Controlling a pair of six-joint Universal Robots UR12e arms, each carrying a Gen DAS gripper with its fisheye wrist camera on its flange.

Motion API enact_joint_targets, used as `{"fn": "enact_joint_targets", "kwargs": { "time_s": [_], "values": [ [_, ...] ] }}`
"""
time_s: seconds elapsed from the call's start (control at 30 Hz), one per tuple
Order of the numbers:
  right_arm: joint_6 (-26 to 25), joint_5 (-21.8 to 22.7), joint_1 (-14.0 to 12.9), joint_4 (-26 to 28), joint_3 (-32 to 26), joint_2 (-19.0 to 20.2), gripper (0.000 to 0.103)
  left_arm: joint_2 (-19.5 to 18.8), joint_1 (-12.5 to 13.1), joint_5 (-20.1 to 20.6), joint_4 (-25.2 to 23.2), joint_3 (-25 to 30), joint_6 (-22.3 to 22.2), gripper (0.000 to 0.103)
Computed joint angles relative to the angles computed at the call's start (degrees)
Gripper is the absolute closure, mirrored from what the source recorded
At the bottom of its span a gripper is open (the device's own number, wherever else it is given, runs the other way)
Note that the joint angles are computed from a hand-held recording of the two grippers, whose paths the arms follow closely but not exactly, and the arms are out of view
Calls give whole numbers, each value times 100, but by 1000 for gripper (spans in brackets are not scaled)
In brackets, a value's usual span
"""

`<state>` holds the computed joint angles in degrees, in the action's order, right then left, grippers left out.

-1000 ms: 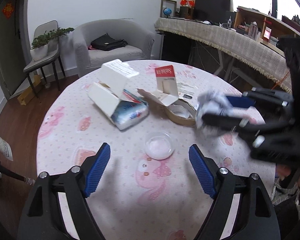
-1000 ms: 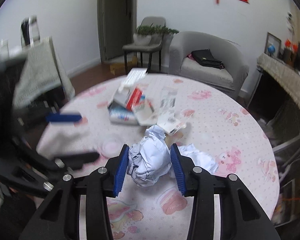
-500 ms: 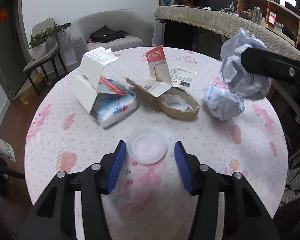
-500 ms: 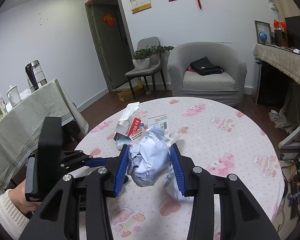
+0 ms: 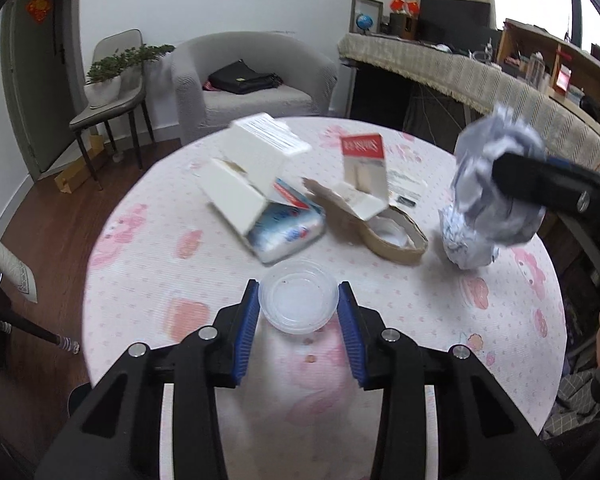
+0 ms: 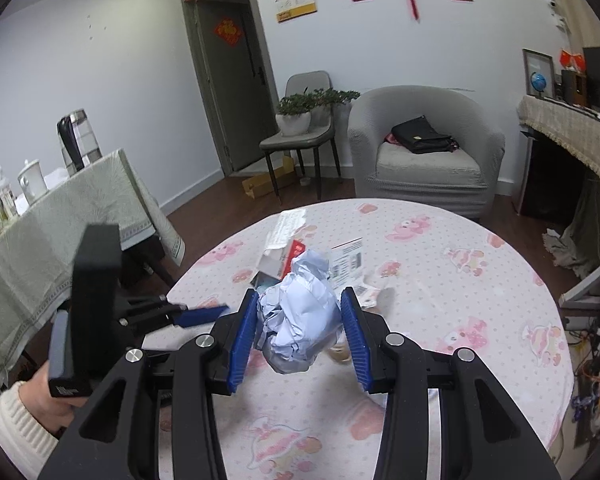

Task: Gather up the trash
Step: 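Grasp the clear plastic lid with the left gripper, then drop the lid from left gripper while right gripper drops the paper ball into bin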

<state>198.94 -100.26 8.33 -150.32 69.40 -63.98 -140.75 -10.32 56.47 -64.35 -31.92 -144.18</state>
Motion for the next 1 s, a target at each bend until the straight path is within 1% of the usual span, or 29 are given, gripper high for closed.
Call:
{"fn": "enact_joint_targets", "kwargs": {
  "time_s": [0.07, 0.2, 0.33, 0.7, 0.93, 1.0],
  "values": [
    [-18, 8, 27, 133, -135, 74, 60, -5, 46, -35, 78, 20, -91, 61],
    [-57, 44, 76, 193, -358, 224, 60, 22, 127, -43, 245, -6, -253, 61],
    [-132, 135, 124, 297, -624, 432, 60, -35, 226, -27, 341, 105, -401, 61],
    [-263, 401, 248, 640, -1433, 976, 60, -354, 487, 350, 395, 654, -925, 61],
    [-375, 613, 355, 896, -2189, 1432, 60, -488, 641, 646, 323, 852, -995, 61],
    [-391, 708, 382, 999, -2432, 1581, 60, -543, 686, 708, 211, 944, -1003, 61]
  ]
}}
